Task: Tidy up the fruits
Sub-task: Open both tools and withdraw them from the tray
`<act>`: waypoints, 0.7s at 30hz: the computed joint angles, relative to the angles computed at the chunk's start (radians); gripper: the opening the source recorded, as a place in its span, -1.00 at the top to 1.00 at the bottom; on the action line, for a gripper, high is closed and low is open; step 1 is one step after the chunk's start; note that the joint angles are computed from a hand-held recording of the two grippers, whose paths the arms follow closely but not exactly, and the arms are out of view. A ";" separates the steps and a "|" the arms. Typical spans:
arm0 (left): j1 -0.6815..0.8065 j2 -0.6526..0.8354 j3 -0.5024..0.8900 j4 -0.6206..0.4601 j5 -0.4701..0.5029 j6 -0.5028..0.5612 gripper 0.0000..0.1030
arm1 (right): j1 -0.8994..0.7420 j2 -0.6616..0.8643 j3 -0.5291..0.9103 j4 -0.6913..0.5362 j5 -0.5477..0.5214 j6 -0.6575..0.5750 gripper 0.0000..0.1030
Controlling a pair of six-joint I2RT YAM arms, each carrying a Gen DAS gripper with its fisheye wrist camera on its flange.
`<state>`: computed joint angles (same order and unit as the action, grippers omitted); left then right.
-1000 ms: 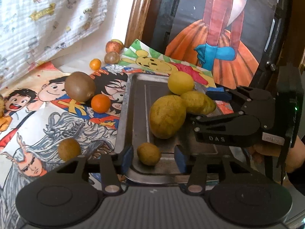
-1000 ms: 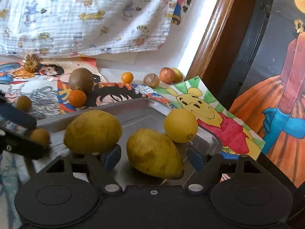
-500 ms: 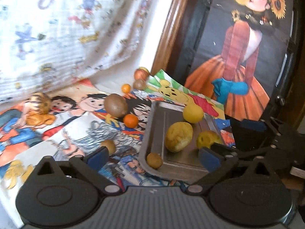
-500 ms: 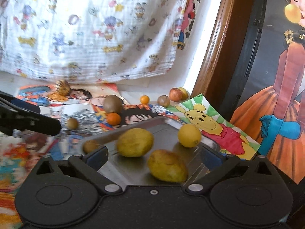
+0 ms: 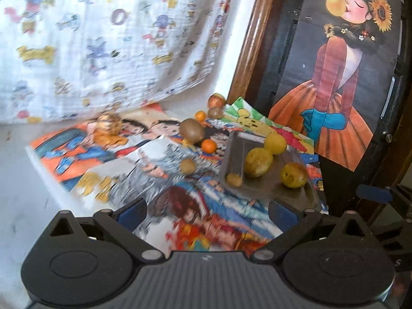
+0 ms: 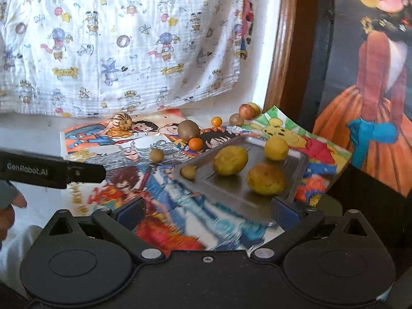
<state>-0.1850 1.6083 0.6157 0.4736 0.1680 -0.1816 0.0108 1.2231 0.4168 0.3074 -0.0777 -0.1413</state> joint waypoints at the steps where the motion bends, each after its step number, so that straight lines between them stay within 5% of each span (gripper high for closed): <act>1: 0.008 -0.019 -0.020 -0.005 0.003 -0.001 -0.99 | 0.018 -0.031 -0.016 -0.019 0.012 0.025 -0.99; 12: 0.124 -0.255 -0.202 -0.164 0.027 0.025 -0.99 | 0.295 -0.334 -0.140 -0.211 0.228 0.234 -0.99; 21: 0.314 -0.223 -0.167 -0.205 0.153 0.062 -0.99 | 0.390 -0.116 -0.027 -0.192 0.300 0.309 -0.99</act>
